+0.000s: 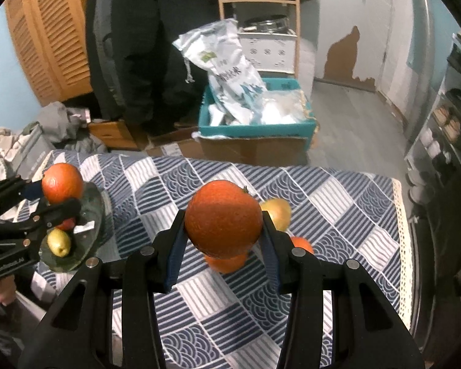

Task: Organize fruits
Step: 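Lift the orange with the left tool while the right tool lifts its orange, then carry the orange over the glass bowl while the right tool carries its orange there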

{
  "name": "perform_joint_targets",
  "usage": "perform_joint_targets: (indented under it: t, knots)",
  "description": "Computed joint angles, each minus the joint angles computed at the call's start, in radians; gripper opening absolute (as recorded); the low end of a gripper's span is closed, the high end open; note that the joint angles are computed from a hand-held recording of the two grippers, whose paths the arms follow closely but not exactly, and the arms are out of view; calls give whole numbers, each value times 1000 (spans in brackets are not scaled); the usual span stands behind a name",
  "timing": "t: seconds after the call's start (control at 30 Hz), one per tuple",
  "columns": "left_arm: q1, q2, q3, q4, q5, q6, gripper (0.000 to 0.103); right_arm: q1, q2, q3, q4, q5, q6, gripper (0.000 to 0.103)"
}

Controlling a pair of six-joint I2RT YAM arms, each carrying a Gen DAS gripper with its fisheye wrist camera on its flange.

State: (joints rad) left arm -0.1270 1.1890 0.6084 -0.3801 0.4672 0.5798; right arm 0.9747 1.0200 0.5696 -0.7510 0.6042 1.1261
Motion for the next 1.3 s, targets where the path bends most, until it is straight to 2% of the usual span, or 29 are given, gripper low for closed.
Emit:
perform_joint_targets:
  t: [0.17, 0.53, 0.67, 0.97, 1.3]
  knots:
    - [97, 11, 27, -36, 48, 47, 45, -5, 82, 49, 65, -11, -51, 44]
    - [300, 111, 72, -36, 99, 142, 45, -20, 312, 163, 242, -74, -172, 44]
    - [359, 150, 82, -18, 99, 171, 45, -26, 406, 218, 311, -110, -218, 44]
    - [478, 336, 163, 13, 85, 204, 45, -61, 632, 343, 447, -222, -290, 44]
    - [542, 541, 237, 65, 29, 205, 45, -77, 857, 482, 520, -333, -343, 44]
